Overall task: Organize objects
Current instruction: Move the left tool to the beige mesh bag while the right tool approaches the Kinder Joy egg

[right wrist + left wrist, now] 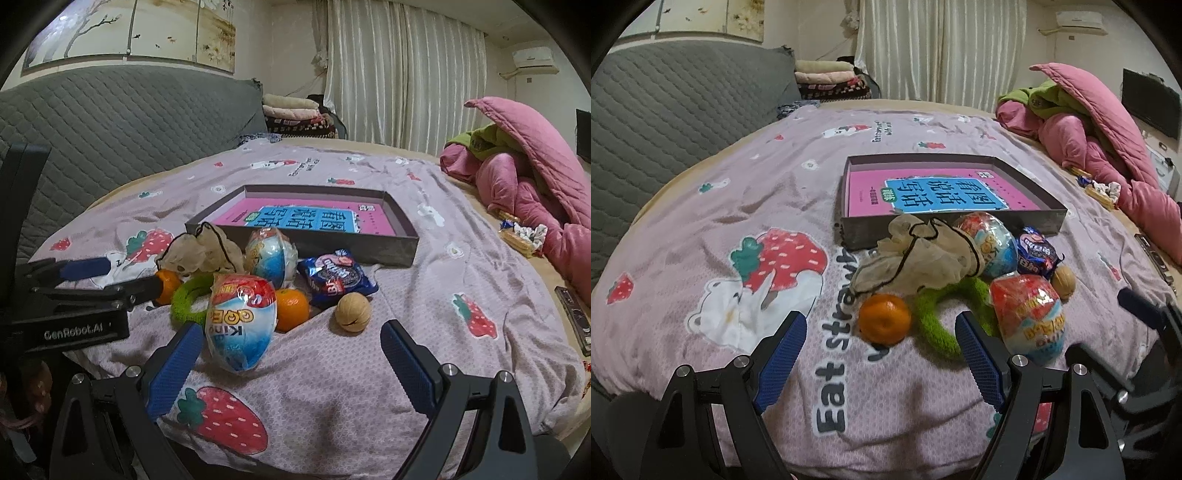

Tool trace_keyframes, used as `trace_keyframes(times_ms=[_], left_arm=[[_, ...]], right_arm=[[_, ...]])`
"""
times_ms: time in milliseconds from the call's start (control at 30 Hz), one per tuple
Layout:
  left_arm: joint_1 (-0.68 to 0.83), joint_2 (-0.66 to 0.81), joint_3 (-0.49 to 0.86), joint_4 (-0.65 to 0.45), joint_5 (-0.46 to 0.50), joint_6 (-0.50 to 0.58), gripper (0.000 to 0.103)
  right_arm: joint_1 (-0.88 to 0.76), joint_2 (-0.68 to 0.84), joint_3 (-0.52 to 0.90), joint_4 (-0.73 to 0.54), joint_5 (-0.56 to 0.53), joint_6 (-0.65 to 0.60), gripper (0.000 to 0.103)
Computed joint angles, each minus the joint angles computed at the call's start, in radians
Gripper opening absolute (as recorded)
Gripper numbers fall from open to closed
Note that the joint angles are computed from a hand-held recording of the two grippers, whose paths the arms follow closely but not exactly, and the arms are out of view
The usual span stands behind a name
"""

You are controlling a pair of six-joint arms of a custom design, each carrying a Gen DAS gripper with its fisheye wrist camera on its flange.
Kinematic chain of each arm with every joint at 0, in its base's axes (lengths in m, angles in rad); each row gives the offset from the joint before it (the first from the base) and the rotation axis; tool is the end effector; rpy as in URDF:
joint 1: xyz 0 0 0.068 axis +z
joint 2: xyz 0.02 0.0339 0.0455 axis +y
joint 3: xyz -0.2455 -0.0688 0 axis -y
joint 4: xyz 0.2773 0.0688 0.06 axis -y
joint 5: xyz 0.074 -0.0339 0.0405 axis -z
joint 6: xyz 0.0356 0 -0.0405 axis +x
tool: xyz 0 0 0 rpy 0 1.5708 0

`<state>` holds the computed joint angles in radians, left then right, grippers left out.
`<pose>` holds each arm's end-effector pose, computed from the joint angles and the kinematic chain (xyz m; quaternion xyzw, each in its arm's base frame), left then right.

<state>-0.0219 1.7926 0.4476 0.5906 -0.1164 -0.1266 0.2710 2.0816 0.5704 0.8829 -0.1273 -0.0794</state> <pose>0.2743 -0.0019 0.0213 -0.0710 0.9138 0.0238 0.3992 0.2925 0.0860 -0.0098 -0.1834 0.8706 0.0998 0.4456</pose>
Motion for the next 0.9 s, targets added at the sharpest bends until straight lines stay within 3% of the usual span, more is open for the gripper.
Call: trace_keyframes(times_ms=[533, 900], left_arm=[[0.028, 0.115, 0.154, -0.042, 0.110, 0.013, 0.084], [0.018, 0.224, 0.299, -0.113, 0.116, 0.016, 0.084]], right_arm=[[0.036, 0.096, 0.114, -0.077, -0.004, 0.012, 0.096], [0.063, 0.137, 0.173, -0.113, 0.007, -0.006, 0.078]])
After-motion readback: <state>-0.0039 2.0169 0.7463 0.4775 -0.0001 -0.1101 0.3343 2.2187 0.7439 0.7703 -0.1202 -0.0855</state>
